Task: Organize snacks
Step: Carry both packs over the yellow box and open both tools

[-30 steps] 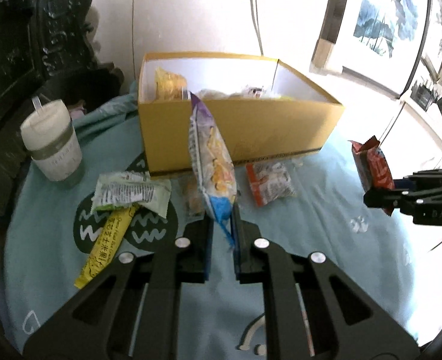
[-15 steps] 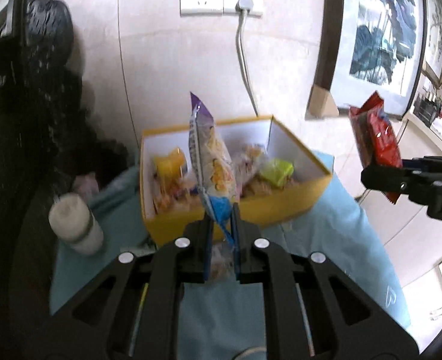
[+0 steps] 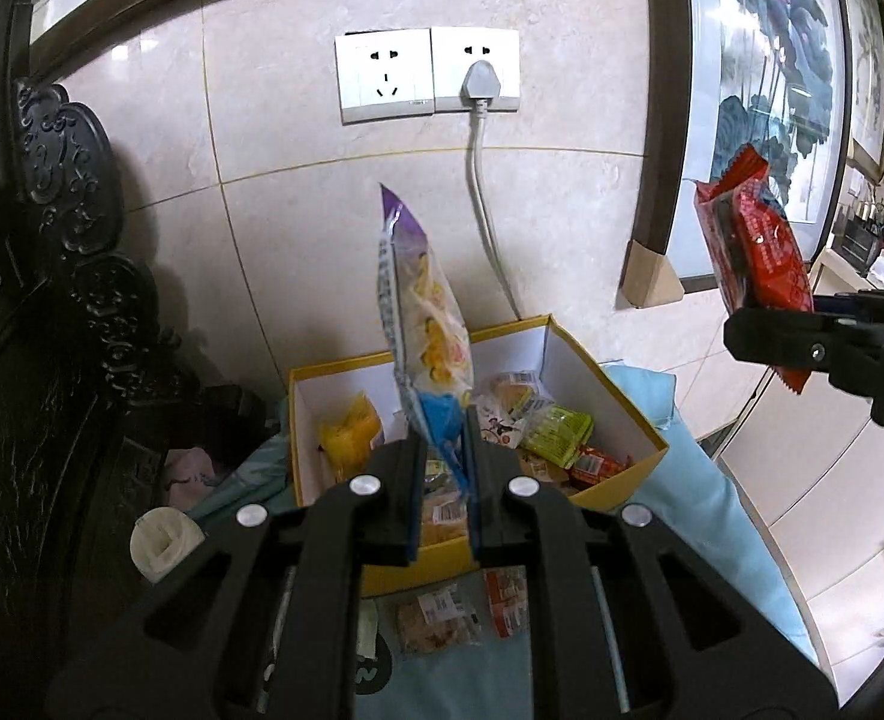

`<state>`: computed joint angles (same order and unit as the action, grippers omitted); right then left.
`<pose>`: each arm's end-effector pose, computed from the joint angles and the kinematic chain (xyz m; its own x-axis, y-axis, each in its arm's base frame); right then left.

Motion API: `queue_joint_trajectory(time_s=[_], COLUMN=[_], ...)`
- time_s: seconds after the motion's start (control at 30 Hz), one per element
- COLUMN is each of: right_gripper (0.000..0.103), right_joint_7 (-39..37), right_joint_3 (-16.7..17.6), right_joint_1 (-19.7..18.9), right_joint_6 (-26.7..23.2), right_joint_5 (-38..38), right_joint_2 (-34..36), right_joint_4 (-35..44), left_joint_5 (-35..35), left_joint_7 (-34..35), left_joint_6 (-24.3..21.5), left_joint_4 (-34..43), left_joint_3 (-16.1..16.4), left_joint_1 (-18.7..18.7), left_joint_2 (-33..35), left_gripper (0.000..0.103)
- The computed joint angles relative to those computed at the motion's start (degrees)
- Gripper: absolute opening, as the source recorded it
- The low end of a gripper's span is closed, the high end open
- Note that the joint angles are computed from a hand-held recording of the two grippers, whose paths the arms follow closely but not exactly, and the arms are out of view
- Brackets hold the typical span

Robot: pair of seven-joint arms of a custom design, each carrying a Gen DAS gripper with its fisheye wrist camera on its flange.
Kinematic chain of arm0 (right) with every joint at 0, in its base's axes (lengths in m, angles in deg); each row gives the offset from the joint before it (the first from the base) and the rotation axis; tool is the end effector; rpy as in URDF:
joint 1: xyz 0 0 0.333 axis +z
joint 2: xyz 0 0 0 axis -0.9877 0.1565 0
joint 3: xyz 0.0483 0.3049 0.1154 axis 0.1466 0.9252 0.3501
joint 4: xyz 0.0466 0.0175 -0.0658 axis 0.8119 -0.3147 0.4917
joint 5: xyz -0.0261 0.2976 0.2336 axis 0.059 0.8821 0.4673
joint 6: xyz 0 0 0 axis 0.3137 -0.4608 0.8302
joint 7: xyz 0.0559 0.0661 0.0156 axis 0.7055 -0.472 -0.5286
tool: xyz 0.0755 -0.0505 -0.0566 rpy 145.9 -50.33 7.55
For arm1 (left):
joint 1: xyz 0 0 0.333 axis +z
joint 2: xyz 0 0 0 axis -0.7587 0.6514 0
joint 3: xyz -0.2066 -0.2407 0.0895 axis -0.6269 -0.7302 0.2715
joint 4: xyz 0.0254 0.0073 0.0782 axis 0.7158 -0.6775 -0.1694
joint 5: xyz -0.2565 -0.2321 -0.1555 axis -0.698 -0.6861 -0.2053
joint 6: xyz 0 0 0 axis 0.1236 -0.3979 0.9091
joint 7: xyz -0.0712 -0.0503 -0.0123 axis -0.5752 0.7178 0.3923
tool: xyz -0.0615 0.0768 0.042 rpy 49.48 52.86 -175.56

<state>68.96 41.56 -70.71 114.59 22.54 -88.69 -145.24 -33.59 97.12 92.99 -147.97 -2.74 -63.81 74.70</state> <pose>0.4384 0.1854 0.5658 0.0840 -0.9844 -0.1544 -0.6670 0.0595 -0.7427 0.4858 -0.3097 0.5325 -0.3986 -0.9157 -0.0505 -0.5123 0.2680 -0.8159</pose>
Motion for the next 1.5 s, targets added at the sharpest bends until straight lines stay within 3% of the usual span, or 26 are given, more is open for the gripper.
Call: queue_joint_trajectory(time_s=[0.53,0.9,0.97,1.0,1.03,1.1,1.3,1.5], right_gripper=[0.033,0.034,0.036,0.049,0.057,0.058,0.058,0.058], right_joint_7=[-0.9,-3.8,-7.9,-9.5,-7.0,-3.9,-7.0,-6.3], right_joint_3=[-0.9,-2.9,-5.0,-6.2,-5.7,-6.2,-7.1,-6.7], right_joint_1=[0.3,1.8,3.3,4.2,3.1,3.0,3.0,3.2], right_joint_6=[-1.2,-4.0,-4.1,-5.6,-10.2,-12.7,-6.7,-5.2], right_joint_5=[-0.2,0.1,5.3,8.1,7.0,4.6,9.9,10.9], right_joint_2=[3.2,9.6,12.7,14.6,17.4,19.0,17.9,15.9], right_joint_4=[3.6,11.6,14.5,16.3,19.5,20.6,11.9,7.0], left_joint_5=[-1.5,-9.0,-12.8,-14.4,-14.1,-14.8,-13.8,-11.8], left_joint_7=[1.8,12.5,17.0,19.0,18.9,20.2,16.7,13.3], left_joint_6=[-1.5,-4.7,-6.4,-7.7,-8.5,-8.7,-7.1,-7.2], left_joint_4=[4.2,12.6,15.8,17.7,18.8,18.9,12.3,7.6], left_joint_3=[1.7,2.2,1.6,1.6,2.7,3.7,7.7,7.9], left_joint_1=[-1.7,-3.3,-3.4,-3.7,-4.6,-4.9,-4.7,-2.9], left_joint_2=[3.5,9.2,11.9,13.7,14.7,15.2,12.8,10.7], left_gripper=[0.011,0.013,0.041,0.083,0.09,0.09,0.09,0.09])
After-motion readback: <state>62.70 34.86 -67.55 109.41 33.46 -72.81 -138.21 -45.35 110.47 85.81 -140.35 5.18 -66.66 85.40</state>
